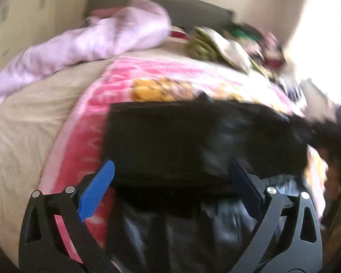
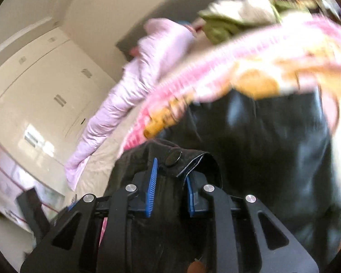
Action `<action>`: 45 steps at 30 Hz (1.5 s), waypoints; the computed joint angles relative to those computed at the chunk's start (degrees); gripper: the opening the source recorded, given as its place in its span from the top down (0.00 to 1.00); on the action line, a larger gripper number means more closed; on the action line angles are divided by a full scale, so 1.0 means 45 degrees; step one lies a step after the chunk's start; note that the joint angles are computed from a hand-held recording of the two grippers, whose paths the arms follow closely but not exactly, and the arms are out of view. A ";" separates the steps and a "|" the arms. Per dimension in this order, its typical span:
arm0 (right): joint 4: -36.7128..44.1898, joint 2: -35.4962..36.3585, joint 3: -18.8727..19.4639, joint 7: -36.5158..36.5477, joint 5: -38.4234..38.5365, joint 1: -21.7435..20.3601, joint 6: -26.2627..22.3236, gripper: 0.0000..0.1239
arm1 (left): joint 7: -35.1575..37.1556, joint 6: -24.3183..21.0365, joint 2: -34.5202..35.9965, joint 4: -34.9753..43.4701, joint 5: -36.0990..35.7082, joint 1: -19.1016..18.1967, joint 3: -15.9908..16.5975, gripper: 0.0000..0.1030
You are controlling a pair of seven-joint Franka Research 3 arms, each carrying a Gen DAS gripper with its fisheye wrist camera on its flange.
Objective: Fold large clothes
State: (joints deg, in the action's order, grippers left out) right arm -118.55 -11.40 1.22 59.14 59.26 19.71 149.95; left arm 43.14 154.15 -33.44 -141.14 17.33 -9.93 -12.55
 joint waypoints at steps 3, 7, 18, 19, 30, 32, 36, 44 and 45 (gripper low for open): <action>0.0446 0.0097 0.0016 -0.0093 -0.1141 -0.0242 0.0197 0.83 | -0.0767 0.0620 0.0303 0.0235 -0.0123 0.0653 0.0228 0.09; 0.0709 0.0306 -0.0047 0.0170 -0.2534 -0.0599 0.0466 0.83 | -0.1325 0.1166 0.1183 0.0756 -0.0472 0.0930 0.0533 0.09; -0.0359 0.0403 -0.0220 0.0767 -0.3633 -0.1211 0.0243 0.83 | 0.1805 0.1354 0.4813 0.3046 -0.3100 -0.0722 0.1224 0.71; -0.0437 0.0437 -0.0163 0.0978 -0.3936 -0.1264 0.0289 0.83 | 0.1953 0.0947 0.5125 0.3306 -0.3208 -0.0709 0.1102 0.72; -0.1627 -0.0336 0.0438 0.5818 -0.8587 -0.2034 0.2172 0.53 | 0.2901 0.0146 0.5977 0.3541 -0.3453 -0.0303 0.0518 0.72; -0.1561 -0.0312 0.0180 0.5095 -0.7785 -0.1363 0.3018 0.59 | 0.2802 0.0277 0.6021 0.3552 -0.3303 -0.0264 0.0479 0.72; -0.0257 0.0738 0.0072 0.3152 -0.6382 -0.0290 0.2748 0.67 | 0.2319 0.0413 0.5975 0.3434 -0.2542 -0.0183 0.0337 0.72; 0.2076 0.3952 0.0545 0.8032 -1.3891 -0.0203 -0.0085 0.76 | 0.2638 0.0567 0.5923 0.3328 -0.2739 -0.0285 0.0441 0.72; 0.1985 0.4086 0.0556 0.7737 -1.3690 -0.0240 -0.0084 0.76 | 0.2769 0.0625 0.5920 0.3301 -0.2862 -0.0311 0.0468 0.72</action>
